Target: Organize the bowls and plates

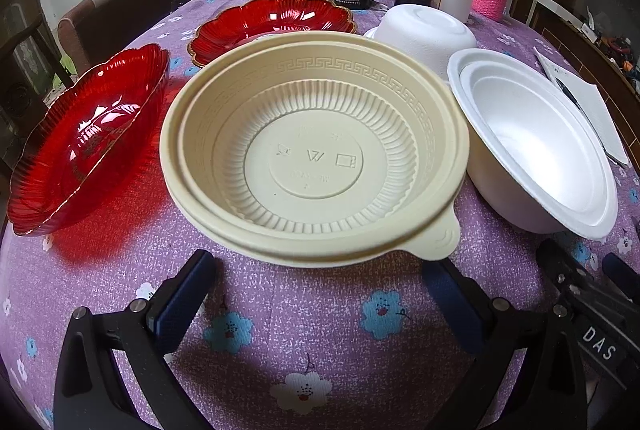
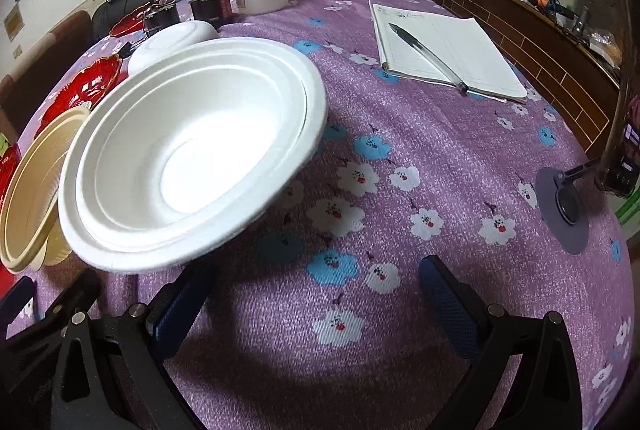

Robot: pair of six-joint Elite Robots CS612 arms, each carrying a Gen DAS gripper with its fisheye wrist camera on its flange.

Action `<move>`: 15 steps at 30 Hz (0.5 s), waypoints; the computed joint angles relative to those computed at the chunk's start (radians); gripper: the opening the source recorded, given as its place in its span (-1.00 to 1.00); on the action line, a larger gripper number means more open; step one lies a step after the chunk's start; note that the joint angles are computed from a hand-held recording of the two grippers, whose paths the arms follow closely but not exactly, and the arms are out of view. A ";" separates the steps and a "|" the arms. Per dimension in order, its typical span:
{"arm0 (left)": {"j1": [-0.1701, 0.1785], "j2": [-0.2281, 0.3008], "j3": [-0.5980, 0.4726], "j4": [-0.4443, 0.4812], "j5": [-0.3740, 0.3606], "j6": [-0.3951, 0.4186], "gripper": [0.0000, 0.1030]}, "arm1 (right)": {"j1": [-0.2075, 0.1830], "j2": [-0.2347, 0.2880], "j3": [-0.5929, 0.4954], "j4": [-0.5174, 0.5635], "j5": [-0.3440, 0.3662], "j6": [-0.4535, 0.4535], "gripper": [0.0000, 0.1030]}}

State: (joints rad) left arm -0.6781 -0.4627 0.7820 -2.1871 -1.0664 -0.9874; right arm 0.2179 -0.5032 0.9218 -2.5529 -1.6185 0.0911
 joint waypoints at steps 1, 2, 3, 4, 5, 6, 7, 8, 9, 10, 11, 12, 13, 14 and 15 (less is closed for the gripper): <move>0.000 -0.003 0.008 -0.012 -0.004 0.009 1.00 | 0.000 -0.005 0.009 -0.005 -0.004 0.004 0.99; 0.001 -0.005 0.013 -0.022 -0.010 0.018 1.00 | 0.001 -0.011 0.023 -0.013 -0.006 0.004 0.99; 0.001 -0.008 0.019 -0.028 -0.015 0.027 1.00 | 0.000 -0.015 0.031 -0.018 -0.005 0.004 0.99; 0.001 -0.010 0.023 -0.032 -0.017 0.035 1.00 | 0.000 -0.019 0.040 -0.026 -0.003 0.003 0.99; 0.000 -0.014 0.031 -0.041 -0.017 0.043 1.00 | 0.000 -0.021 0.044 -0.030 -0.002 0.003 0.99; 0.000 -0.015 0.034 -0.044 -0.017 0.044 1.00 | 0.001 -0.024 0.053 -0.042 -0.005 0.005 0.99; -0.001 -0.016 0.038 -0.049 -0.014 0.043 1.00 | 0.002 -0.024 0.055 -0.047 -0.010 0.009 0.99; -0.001 -0.016 0.039 -0.051 -0.012 0.042 1.00 | 0.003 -0.026 0.060 -0.054 -0.016 0.015 0.99; -0.002 -0.017 0.040 -0.052 -0.010 0.041 1.00 | 0.003 -0.026 0.062 -0.057 -0.019 0.019 0.99; -0.002 -0.017 0.040 -0.053 -0.009 0.041 1.00 | 0.004 -0.028 0.067 -0.064 -0.024 0.023 0.99; -0.002 -0.017 0.041 -0.054 -0.009 0.041 1.00 | 0.004 -0.030 0.071 -0.068 -0.027 0.024 0.99; -0.002 -0.016 0.040 -0.053 -0.008 0.041 1.00 | 0.004 -0.031 0.074 -0.070 -0.027 0.023 0.99; -0.001 -0.016 0.040 -0.053 -0.008 0.041 1.00 | 0.005 -0.030 0.072 -0.070 -0.028 0.023 0.99; -0.001 -0.016 0.039 -0.052 -0.008 0.042 1.00 | 0.005 -0.029 0.070 -0.069 -0.028 0.023 0.99; -0.002 -0.016 0.040 -0.052 -0.008 0.041 1.00 | 0.005 -0.029 0.070 -0.071 -0.030 0.023 0.99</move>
